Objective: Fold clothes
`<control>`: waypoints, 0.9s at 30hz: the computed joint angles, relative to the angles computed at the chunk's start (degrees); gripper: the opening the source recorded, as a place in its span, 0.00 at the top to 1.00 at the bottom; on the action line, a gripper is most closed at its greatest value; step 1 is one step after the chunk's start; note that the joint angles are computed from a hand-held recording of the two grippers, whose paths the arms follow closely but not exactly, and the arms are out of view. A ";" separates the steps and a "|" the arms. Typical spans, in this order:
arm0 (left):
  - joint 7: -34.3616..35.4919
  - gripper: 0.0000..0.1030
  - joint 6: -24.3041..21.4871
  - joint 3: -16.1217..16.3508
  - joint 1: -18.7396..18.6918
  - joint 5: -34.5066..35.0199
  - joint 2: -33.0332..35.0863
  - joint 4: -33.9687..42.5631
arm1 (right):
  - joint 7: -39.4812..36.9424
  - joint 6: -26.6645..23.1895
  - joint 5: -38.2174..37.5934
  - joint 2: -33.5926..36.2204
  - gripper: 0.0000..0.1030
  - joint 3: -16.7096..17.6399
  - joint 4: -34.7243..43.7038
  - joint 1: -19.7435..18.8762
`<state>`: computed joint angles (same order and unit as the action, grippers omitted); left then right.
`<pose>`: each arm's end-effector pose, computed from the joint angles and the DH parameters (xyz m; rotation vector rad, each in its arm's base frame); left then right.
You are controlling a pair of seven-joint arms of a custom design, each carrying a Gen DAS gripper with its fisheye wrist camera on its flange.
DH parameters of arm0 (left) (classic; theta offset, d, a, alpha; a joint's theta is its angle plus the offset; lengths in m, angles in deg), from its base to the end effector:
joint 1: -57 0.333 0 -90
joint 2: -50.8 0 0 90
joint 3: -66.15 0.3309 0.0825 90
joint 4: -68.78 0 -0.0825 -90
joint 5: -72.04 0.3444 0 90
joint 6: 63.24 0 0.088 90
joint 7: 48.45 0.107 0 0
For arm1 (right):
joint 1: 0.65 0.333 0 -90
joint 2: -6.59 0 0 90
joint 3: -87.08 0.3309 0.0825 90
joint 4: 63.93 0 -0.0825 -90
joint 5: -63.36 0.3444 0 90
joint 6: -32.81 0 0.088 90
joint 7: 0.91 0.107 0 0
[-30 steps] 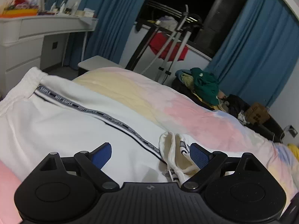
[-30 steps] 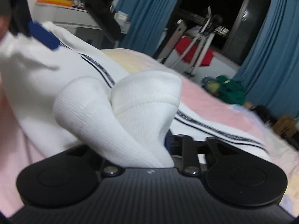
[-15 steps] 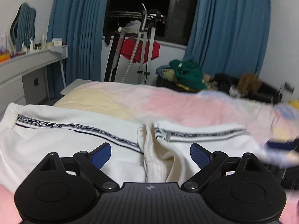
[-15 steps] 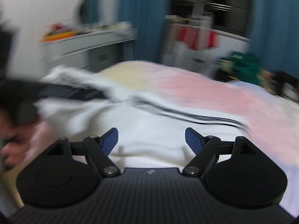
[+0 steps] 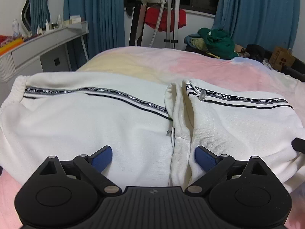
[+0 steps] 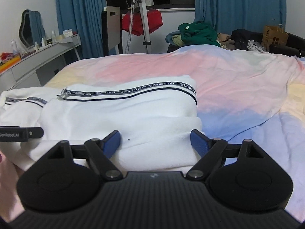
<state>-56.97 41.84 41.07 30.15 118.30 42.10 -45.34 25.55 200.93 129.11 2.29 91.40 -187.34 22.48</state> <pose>0.3329 -0.3522 0.5734 -2.0751 1.1137 -0.4990 0.4867 0.1881 0.5371 -1.9066 1.0651 -0.4132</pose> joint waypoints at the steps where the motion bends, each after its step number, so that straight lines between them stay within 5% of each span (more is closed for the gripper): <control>1: -0.03 0.07 -0.28 -0.11 -0.02 0.32 0.08 0.10 | 0.35 -0.09 0.09 0.03 0.19 -0.03 0.05 -0.05; 12: -6.38 0.06 0.73 -1.19 0.76 -2.20 -6.60 -2.09 | 1.32 -1.45 4.03 -1.21 0.19 -0.76 -0.46 -0.40; 23: -24.37 0.04 -13.12 -5.08 7.43 -17.66 -20.03 -5.70 | 3.97 -2.96 3.21 -1.30 0.19 -1.02 -0.43 -1.31; 27: -29.31 0.04 -6.65 -2.75 8.27 -22.06 -25.32 -12.02 | 4.27 -2.83 3.41 -1.20 0.19 -0.93 -0.36 -1.28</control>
